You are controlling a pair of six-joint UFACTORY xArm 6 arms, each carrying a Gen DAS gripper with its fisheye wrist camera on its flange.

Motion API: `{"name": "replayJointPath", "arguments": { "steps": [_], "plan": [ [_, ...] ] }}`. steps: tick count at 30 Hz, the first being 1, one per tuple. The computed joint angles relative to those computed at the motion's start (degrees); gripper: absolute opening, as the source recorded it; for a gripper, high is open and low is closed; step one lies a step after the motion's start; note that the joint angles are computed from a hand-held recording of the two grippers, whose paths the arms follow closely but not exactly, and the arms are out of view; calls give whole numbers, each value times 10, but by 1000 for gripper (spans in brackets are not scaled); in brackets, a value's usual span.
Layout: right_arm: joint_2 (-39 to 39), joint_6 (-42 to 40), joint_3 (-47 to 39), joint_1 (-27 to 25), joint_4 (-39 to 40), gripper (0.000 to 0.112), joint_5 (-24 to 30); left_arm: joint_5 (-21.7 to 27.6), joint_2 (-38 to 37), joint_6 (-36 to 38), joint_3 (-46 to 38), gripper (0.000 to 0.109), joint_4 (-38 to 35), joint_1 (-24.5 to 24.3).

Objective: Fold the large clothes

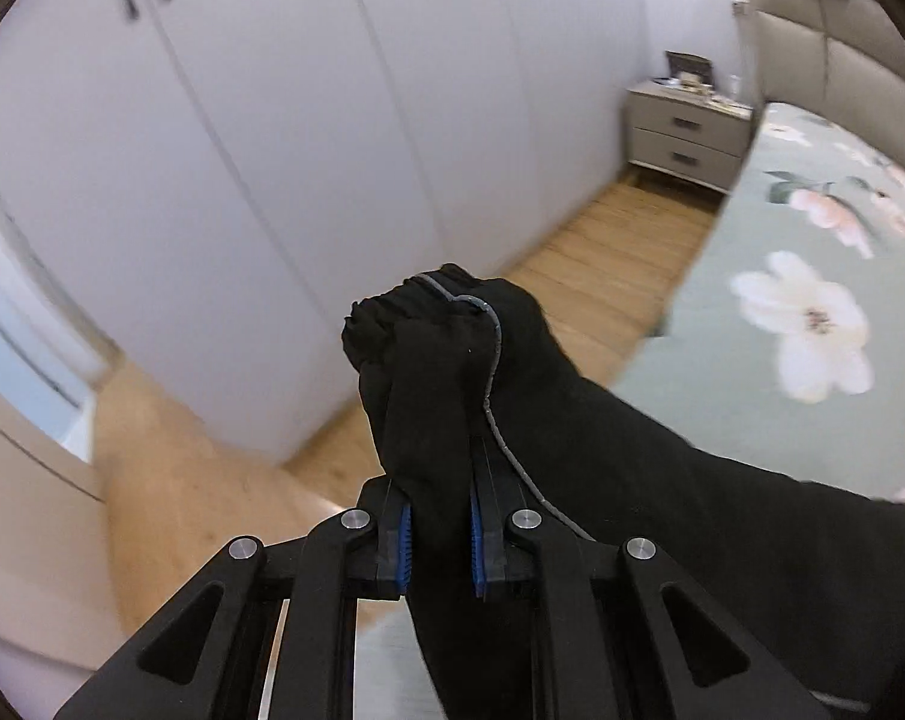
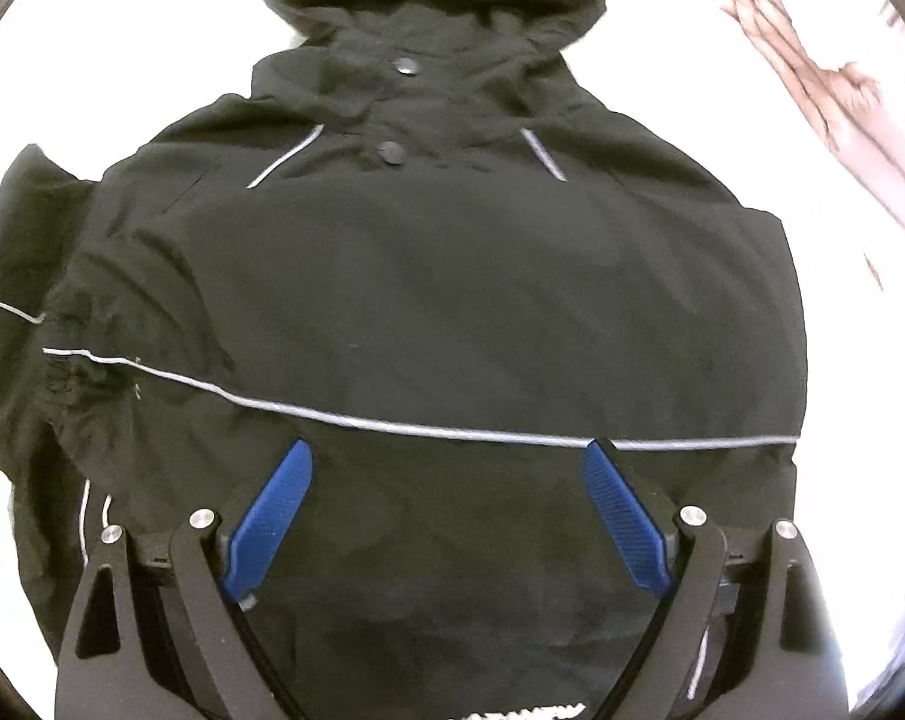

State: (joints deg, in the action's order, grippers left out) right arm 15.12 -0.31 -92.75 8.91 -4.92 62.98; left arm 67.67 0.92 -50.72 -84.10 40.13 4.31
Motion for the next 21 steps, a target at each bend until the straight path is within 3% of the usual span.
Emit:
{"name": "replayJointPath", "arguments": {
  "steps": [5, 8, 12, 21],
  "plan": [
    [63, 6, -52, -12, 63, 103, 61, -30, -53, 29, 50, 14, -41, -6],
    [71, -2, -71, -21, 87, 102, 80, -53, -81, 45, 62, 14, -33, -48],
    [38, -28, -41, -41, 123, 93, 62, -88, -101, 63, 49, 14, -69, -108],
    [-48, -113, 24, -112, 185, 93, 48, -131, -22, 108, -69, 14, -149, -276]
  ]
}}
